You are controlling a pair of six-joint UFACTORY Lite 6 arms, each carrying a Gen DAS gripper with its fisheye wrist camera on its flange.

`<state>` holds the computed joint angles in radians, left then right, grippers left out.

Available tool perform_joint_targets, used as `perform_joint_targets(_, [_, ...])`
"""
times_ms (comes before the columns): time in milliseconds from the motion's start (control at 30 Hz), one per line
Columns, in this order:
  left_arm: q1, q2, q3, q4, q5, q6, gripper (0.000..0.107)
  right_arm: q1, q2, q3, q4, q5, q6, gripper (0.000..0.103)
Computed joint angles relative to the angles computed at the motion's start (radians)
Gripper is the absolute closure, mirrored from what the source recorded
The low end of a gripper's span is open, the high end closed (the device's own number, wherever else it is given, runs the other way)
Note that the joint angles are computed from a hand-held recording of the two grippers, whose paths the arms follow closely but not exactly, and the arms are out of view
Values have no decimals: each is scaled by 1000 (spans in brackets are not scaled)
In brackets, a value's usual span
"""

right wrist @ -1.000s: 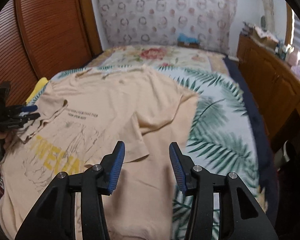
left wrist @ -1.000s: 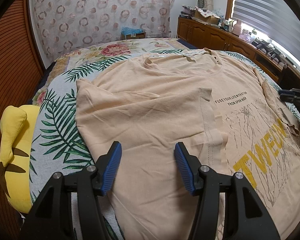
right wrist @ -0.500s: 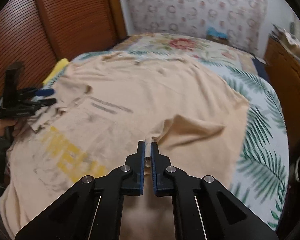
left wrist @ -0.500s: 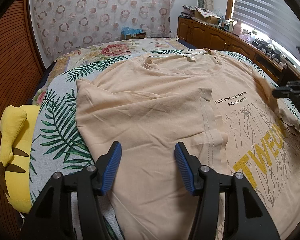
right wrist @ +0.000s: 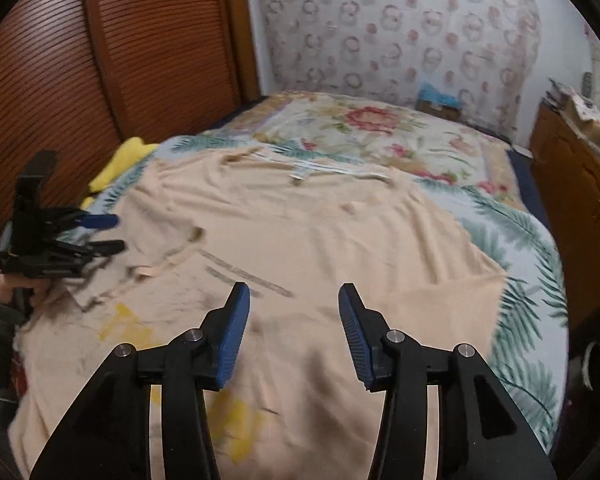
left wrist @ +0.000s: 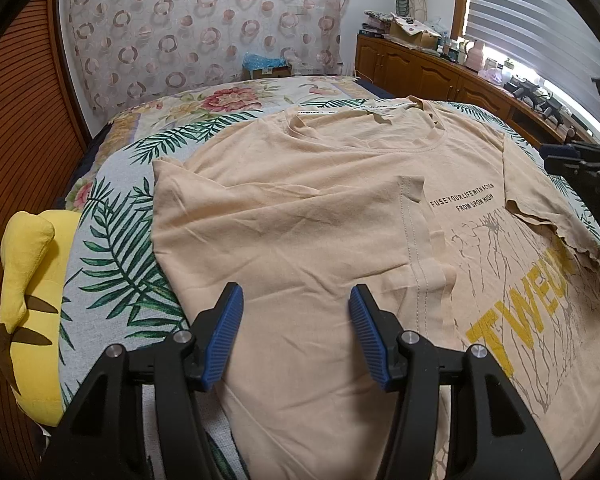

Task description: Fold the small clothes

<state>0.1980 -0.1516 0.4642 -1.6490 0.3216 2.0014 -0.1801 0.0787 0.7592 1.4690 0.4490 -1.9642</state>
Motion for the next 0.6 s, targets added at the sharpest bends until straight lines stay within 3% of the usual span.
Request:
perform_joint_targets(400, [-11, -4, 2, 1, -13, -6, 51, -176, 129, 3, 115, -35, -218, 56])
perform_joint_targets(600, [15, -5, 23, 112, -6, -134, 51, -171, 132, -39, 294, -46, -415, 54])
